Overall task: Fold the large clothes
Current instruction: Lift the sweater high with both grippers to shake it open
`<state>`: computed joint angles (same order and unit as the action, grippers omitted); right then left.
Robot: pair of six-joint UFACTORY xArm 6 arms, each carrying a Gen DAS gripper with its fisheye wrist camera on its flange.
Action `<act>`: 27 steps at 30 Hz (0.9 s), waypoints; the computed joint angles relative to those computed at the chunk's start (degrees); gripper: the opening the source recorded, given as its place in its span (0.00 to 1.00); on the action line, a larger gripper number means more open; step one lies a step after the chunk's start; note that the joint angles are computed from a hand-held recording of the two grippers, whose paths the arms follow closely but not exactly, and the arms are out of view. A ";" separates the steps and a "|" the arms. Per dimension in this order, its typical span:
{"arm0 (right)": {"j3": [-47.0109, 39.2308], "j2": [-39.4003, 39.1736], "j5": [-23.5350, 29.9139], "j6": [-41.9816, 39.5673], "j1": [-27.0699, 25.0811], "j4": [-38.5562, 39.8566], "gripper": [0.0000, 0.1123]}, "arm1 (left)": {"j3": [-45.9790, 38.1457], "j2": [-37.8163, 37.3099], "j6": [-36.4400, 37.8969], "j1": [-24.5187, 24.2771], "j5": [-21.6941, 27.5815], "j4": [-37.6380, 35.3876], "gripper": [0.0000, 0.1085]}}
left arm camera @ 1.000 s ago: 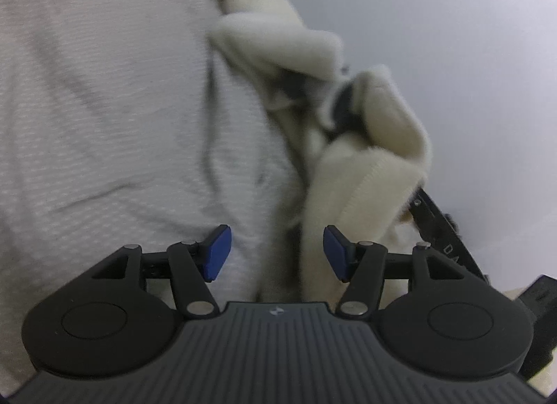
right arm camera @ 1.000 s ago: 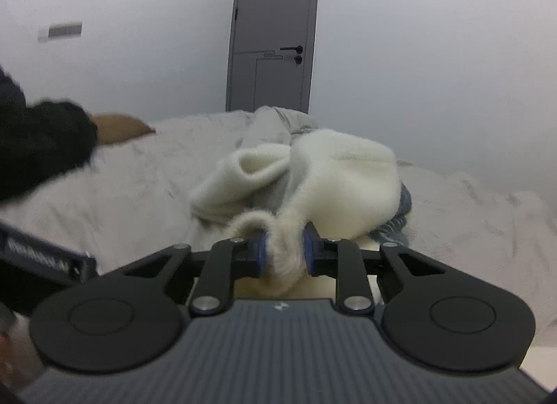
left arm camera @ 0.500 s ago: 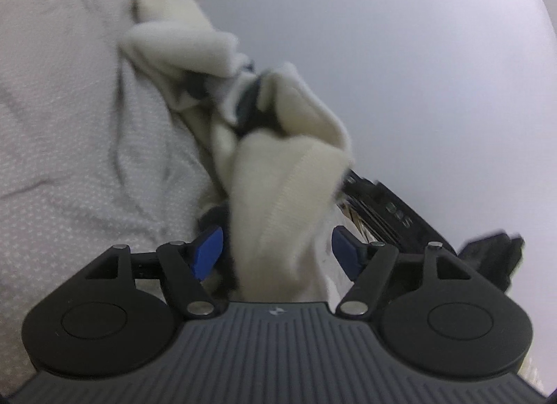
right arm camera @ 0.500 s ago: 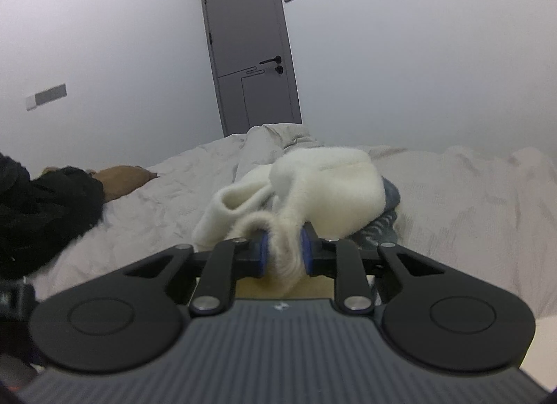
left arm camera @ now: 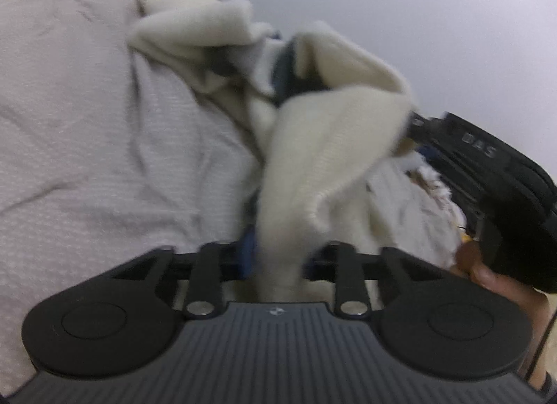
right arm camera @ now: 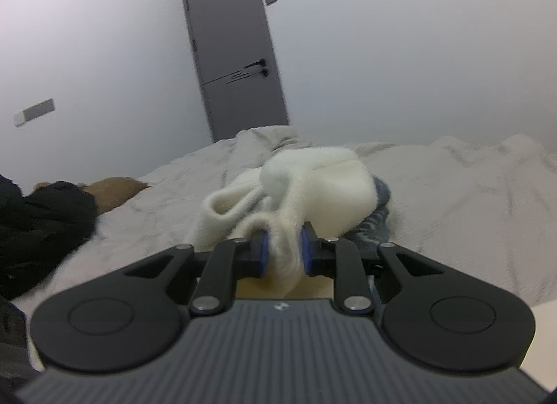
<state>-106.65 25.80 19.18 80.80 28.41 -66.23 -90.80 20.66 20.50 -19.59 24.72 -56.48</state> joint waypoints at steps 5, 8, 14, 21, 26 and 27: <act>-1.72 0.61 7.32 4.69 2.51 -8.72 0.19 | 1.15 -0.97 -2.50 -0.17 -5.72 2.64 0.15; -1.97 0.01 11.45 8.40 4.18 -14.99 0.18 | 1.91 -2.94 1.48 -0.26 -9.22 -1.24 0.14; -0.36 -3.65 18.65 12.34 7.28 -22.04 0.18 | 1.20 -5.70 20.93 -1.53 -13.66 -16.42 0.14; 8.81 -12.51 26.11 12.94 12.11 -23.57 0.18 | 7.74 -13.30 37.12 -3.33 -16.82 -27.83 0.14; 15.72 -18.52 33.82 14.91 17.46 -26.61 0.18 | 12.25 -20.27 52.41 -5.65 -20.32 -41.18 0.14; 16.86 -19.61 35.18 15.67 18.49 -26.99 0.18 | 13.23 -21.85 54.71 -6.00 -20.87 -43.30 0.14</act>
<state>-89.79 6.19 54.36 96.47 46.89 -93.22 -77.58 -1.19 75.21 -25.59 3.85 -99.78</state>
